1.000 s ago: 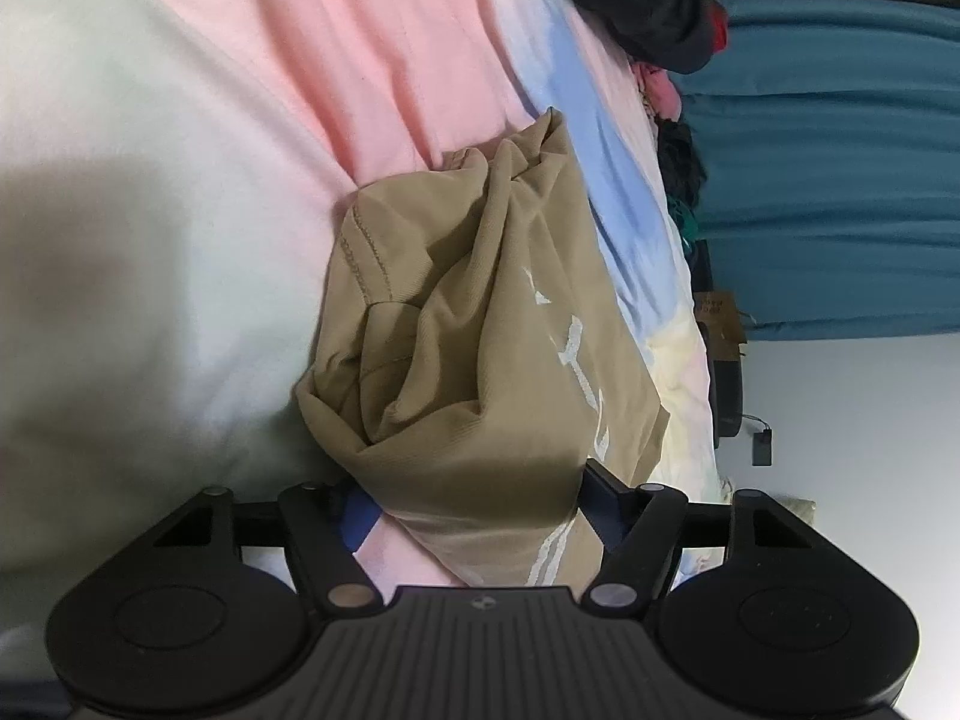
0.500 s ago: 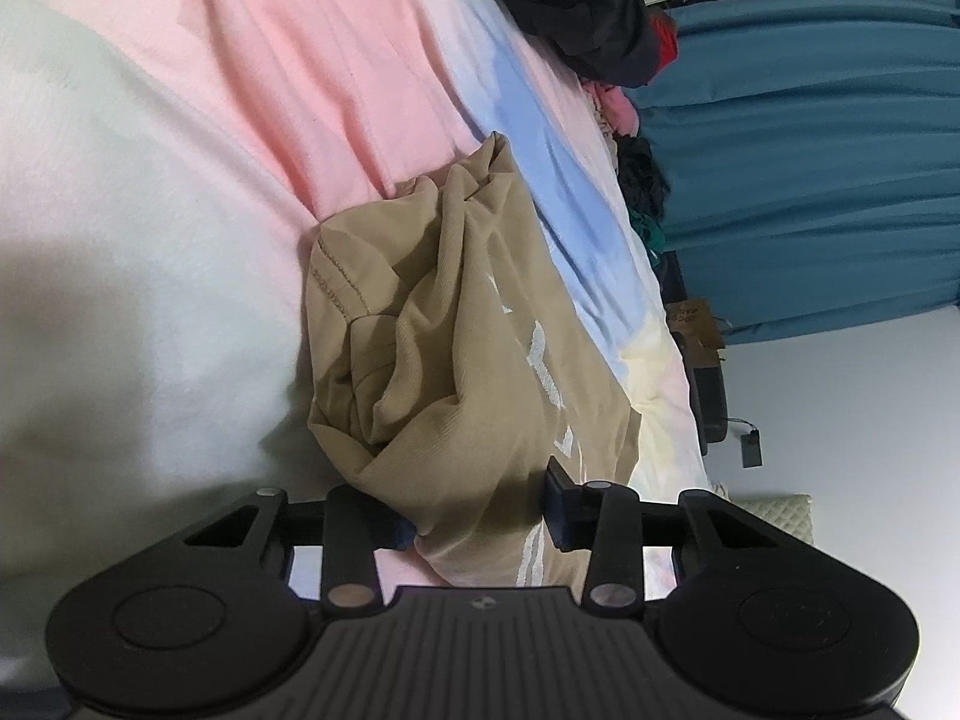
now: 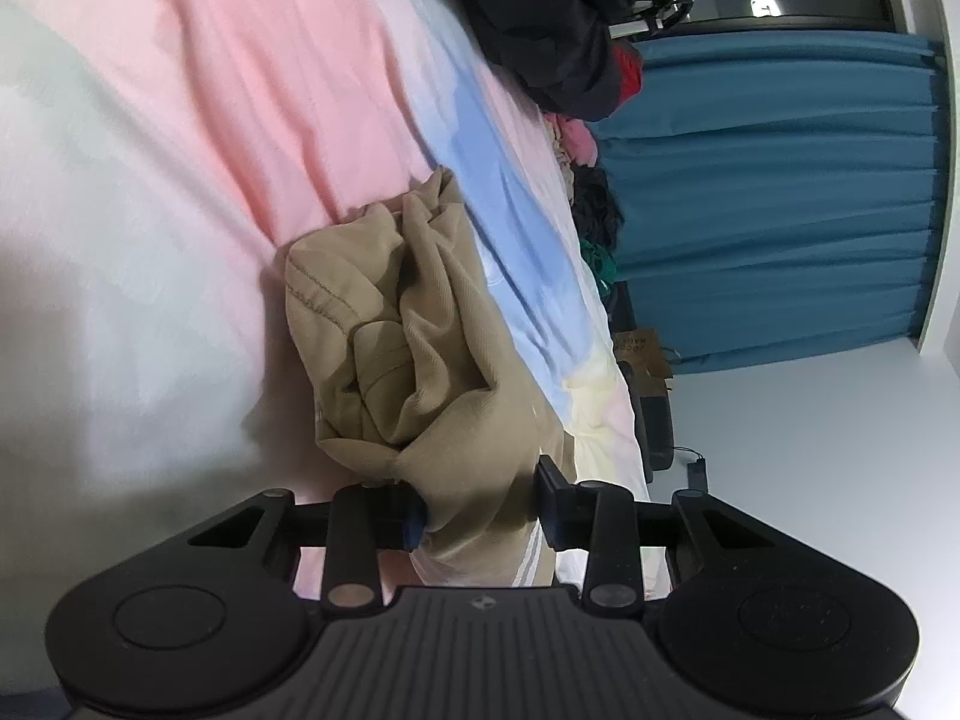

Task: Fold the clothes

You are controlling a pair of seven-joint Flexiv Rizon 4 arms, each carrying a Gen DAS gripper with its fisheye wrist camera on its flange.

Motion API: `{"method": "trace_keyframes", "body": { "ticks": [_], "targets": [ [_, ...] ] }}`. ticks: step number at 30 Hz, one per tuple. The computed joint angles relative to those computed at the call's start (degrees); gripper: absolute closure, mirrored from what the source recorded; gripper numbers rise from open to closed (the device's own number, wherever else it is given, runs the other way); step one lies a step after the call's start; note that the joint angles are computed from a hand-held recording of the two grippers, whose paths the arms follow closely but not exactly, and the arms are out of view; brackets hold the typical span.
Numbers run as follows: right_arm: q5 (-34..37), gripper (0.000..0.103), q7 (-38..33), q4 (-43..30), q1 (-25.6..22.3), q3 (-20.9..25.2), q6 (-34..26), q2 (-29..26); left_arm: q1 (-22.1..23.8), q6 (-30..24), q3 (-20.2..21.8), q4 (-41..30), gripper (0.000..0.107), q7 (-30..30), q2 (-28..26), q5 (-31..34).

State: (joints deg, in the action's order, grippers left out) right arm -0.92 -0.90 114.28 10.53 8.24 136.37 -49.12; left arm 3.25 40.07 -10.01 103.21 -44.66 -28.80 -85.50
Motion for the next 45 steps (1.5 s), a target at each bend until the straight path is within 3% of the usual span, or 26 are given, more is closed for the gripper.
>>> {"method": "trace_keyframes", "body": {
  "ticks": [7,12,16,23,28,31,34,38,41,45],
  "targets": [
    [7.20,0.078,-6.19,4.12,5.35,-3.01,-0.22,6.84,-0.16,-1.91,1.30,1.63,0.071,-4.58,5.48,3.14],
    [8.19,0.081,-4.21,8.03,2.84,-0.75,1.81,11.44,-2.39,-3.38,1.84,-0.92,0.072,-12.03,8.68,10.03],
    [12.81,0.082,-7.04,10.38,3.18,-3.99,2.26,16.78,-4.74,-5.96,0.10,-6.39,0.074,-16.34,8.20,14.83],
    [15.98,0.082,-15.49,9.87,-1.11,-11.33,-6.50,25.60,-12.76,-2.24,-6.43,-20.13,0.074,-23.30,1.13,18.15],
    [18.04,0.082,-26.35,5.26,-3.71,-18.05,-13.43,28.88,-19.31,1.08,-12.30,-37.01,0.075,-27.34,-9.67,22.40],
    [20.73,0.082,-33.20,2.55,-3.13,-21.94,-15.38,28.16,-23.12,3.98,-15.17,-46.63,0.074,-24.98,-16.61,25.60],
    [21.28,0.082,-35.22,1.63,-5.77,-20.88,-14.44,24.74,-25.16,8.02,-16.92,-48.06,0.074,-19.43,-19.87,28.07],
    [19.80,0.082,-32.19,3.26,-11.05,-14.97,-13.43,18.18,-24.11,7.71,-17.03,-43.81,0.074,-16.58,-22.27,32.52],
    [15.49,0.082,-27.65,5.94,-15.38,-9.50,-13.12,14.50,-22.12,6.45,-15.28,-35.94,0.074,-13.75,-21.04,33.53],
    [15.12,0.082,-24.56,9.55,-13.79,-7.74,-7.76,9.92,-19.14,4.29,-14.95,-29.47,0.074,-9.38,-20.49,34.92]
  ]
}}
